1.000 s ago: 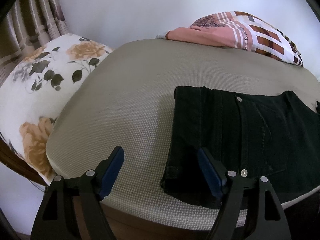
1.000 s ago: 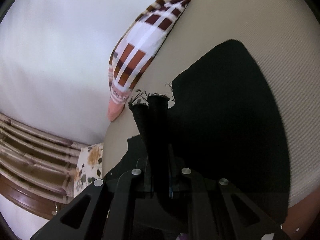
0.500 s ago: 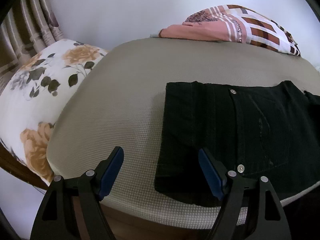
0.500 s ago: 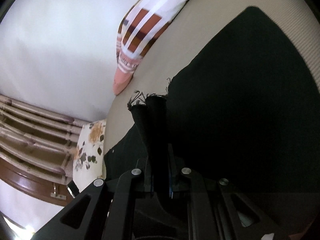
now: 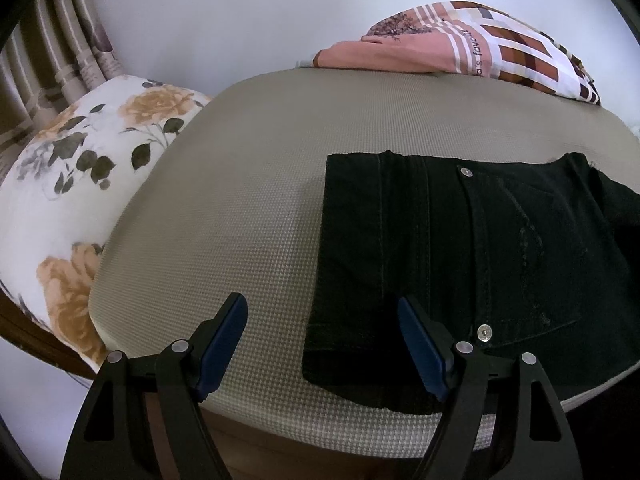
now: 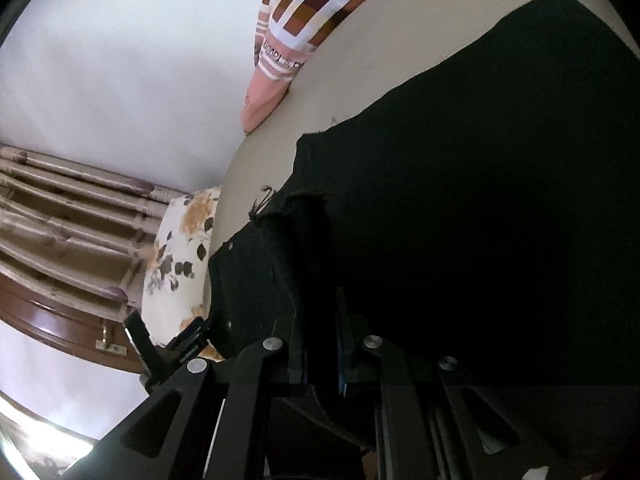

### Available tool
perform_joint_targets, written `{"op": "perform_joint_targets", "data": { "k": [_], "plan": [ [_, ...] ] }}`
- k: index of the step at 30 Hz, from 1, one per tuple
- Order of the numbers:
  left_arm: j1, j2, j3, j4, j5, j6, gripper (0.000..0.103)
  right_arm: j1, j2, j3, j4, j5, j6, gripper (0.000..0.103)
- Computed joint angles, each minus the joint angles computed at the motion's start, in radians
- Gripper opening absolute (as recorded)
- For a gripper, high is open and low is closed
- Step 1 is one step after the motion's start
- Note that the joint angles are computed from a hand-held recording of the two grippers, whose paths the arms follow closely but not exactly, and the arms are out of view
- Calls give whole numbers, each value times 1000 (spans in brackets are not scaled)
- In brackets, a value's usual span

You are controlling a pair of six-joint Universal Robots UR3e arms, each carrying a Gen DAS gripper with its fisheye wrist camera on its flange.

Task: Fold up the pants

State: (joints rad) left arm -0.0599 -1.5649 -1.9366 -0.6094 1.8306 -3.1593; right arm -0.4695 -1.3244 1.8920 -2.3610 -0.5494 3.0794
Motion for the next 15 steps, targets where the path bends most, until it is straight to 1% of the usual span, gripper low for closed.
{"op": "perform_joint_targets", "data": {
  "k": [15],
  "plan": [
    [-1, -7, 2, 0, 0, -1, 78, 25, 3, -8, 4, -25, -36, 12]
  ]
}}
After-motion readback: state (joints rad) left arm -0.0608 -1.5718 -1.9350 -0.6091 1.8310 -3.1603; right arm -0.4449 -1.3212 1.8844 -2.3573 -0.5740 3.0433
